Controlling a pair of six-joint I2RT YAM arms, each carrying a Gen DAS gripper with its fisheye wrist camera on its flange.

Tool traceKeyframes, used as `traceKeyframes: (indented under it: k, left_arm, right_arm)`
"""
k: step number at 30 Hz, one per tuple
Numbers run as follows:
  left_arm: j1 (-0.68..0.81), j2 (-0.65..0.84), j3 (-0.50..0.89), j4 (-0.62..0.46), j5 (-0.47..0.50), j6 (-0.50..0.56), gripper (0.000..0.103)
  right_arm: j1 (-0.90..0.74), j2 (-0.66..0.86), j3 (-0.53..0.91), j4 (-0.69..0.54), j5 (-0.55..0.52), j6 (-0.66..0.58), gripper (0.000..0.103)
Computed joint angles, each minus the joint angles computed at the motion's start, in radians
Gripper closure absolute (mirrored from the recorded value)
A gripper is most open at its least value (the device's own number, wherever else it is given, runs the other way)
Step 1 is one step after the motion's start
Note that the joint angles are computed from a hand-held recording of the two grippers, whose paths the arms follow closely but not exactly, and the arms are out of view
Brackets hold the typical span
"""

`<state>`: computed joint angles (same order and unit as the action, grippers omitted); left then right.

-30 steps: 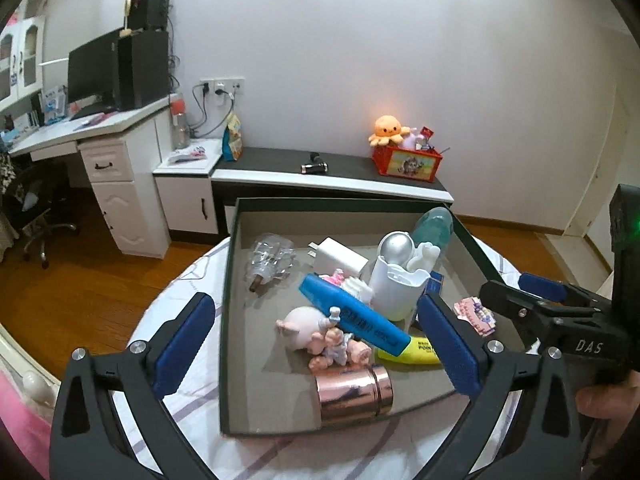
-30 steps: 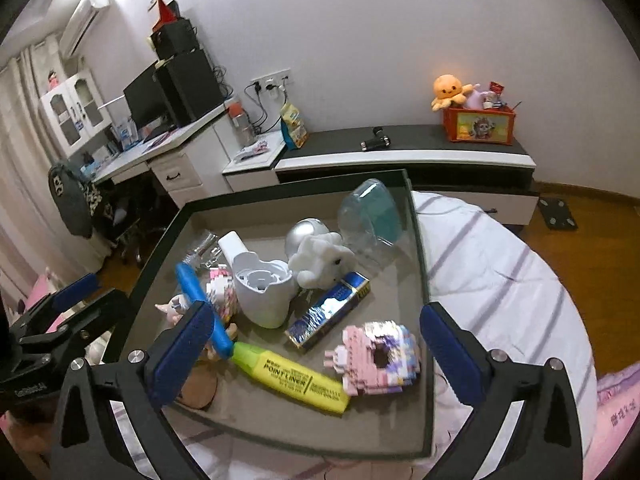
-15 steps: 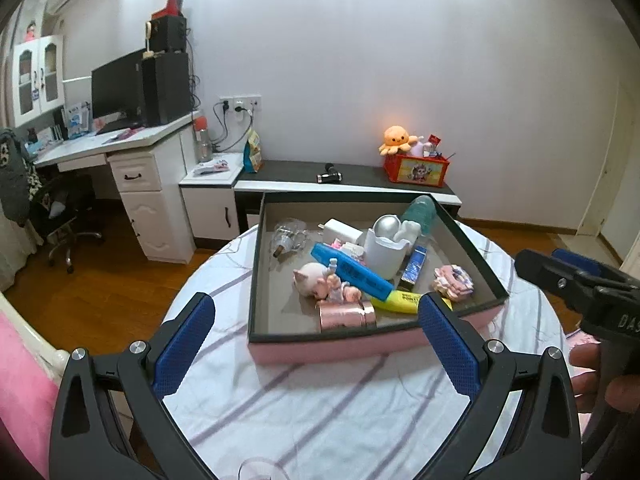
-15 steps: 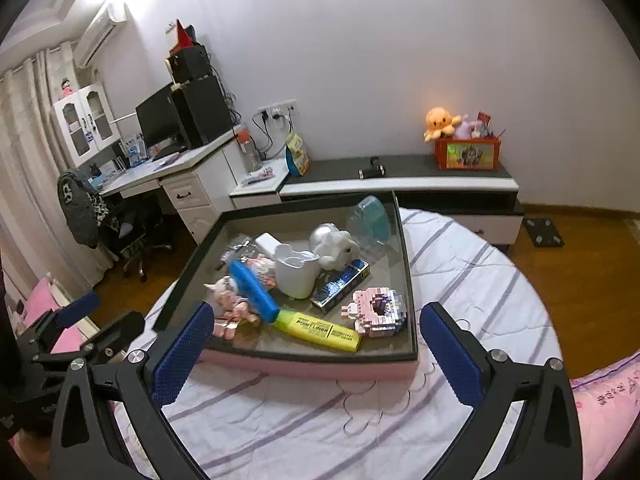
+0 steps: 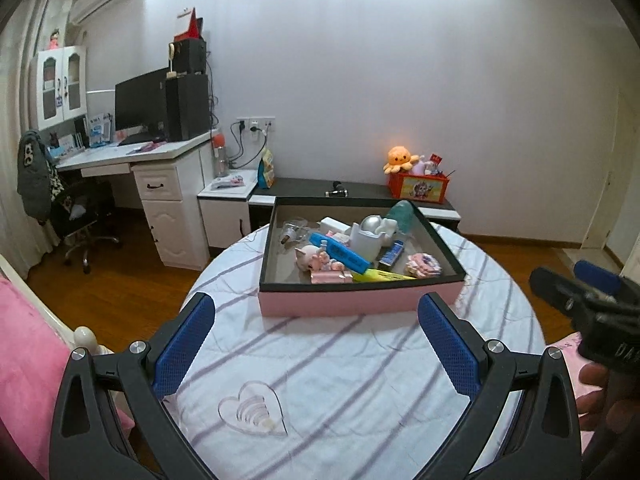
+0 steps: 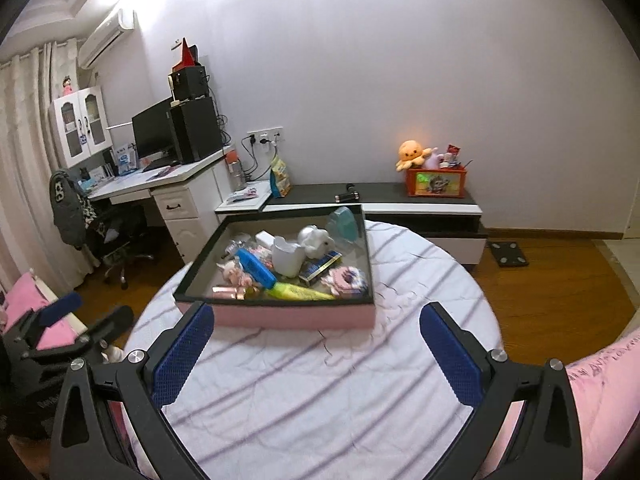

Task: Organize rigid objects

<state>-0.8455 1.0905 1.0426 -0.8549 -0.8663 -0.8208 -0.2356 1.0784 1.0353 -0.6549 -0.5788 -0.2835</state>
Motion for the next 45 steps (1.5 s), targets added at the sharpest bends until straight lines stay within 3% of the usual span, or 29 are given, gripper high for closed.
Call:
traceKeyframes:
  k: [8,16,33,45]
  left_arm:
    - [-0.204,0.03,0.063,-0.224,-0.147,-0.257,0.0]
    - [-0.282,0.035,0.083,-0.341,-0.216,-0.387,0.0]
    - [-0.337,0.051,0.102,-0.45,-0.251,-0.507,0.0]
    - [-0.343,0.053,0.12,-0.486,-0.252,-0.527,0.0]
  right_arm:
    - [-0.129,-0.128,-0.055,-0.08,-0.079,-0.089,0.0]
    - [-0.141,-0.194,-0.074,-0.089,-0.104,-0.079,0.0]
    - [-0.15,-0.254,-0.082,-0.119,-0.125,-0.086,0.0]
    - [-0.152,-0.251,-0.064,-0.137,-0.128,-0.093,0.0]
